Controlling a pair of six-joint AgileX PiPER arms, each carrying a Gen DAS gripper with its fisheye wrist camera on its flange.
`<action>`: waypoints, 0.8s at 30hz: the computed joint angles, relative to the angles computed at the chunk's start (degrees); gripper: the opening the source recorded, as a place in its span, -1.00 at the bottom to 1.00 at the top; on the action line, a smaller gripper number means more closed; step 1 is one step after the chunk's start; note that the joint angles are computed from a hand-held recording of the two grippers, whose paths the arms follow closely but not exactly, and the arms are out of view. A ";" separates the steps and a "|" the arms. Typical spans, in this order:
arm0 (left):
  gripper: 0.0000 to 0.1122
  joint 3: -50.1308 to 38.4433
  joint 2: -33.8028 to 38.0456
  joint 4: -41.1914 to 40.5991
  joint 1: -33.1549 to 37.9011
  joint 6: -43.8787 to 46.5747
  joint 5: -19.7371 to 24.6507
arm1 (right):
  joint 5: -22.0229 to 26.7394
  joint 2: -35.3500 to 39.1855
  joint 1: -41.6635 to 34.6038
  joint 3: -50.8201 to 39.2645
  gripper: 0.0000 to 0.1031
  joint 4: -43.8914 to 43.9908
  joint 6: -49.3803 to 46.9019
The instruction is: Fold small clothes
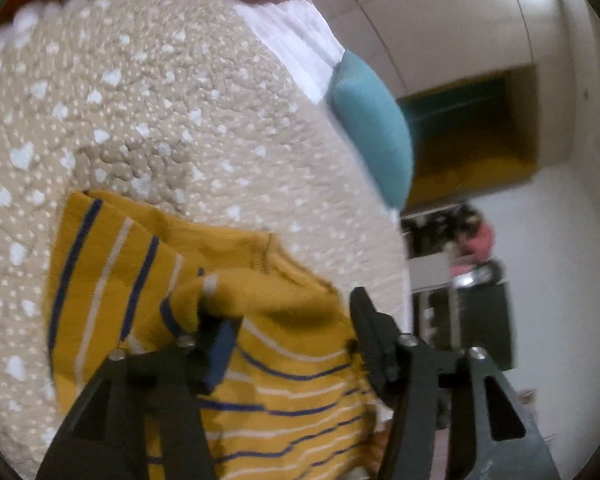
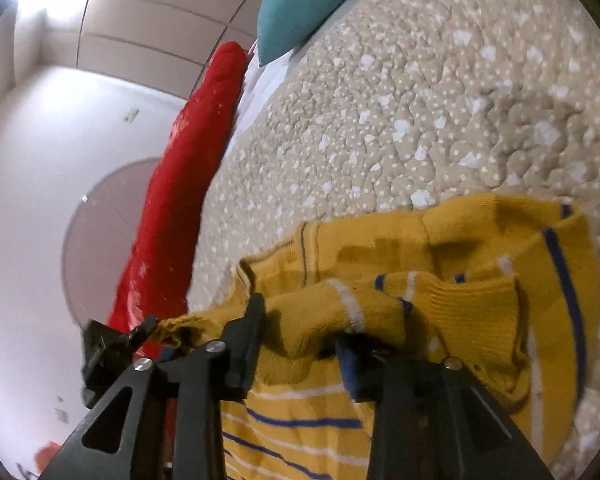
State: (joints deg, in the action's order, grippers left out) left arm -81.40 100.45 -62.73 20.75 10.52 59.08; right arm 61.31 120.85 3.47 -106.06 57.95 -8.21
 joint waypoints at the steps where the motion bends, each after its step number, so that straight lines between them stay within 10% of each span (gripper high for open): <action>1: 0.21 1.16 0.10 -3.50 1.28 1.63 0.33 | 0.05 0.50 -0.04 -0.34 -0.07 0.77 0.14; 5: 0.36 4.56 -0.52 -13.04 6.57 4.16 0.71 | -0.12 0.96 -1.23 -0.50 0.21 4.50 -0.05; 14: 0.37 2.33 -13.55 25.77 0.00 -2.90 0.69 | -0.54 -8.13 -4.40 2.17 0.33 -9.68 1.24; 21: 0.37 17.29 -23.20 38.40 -4.41 0.91 -1.64 | -1.40 -27.43 -4.11 24.28 0.33 -19.90 -9.49; 24: -0.15 17.77 -21.46 47.91 -5.71 -6.35 -0.40 | -6.64 -31.96 -0.10 30.97 0.02 -29.53 -7.28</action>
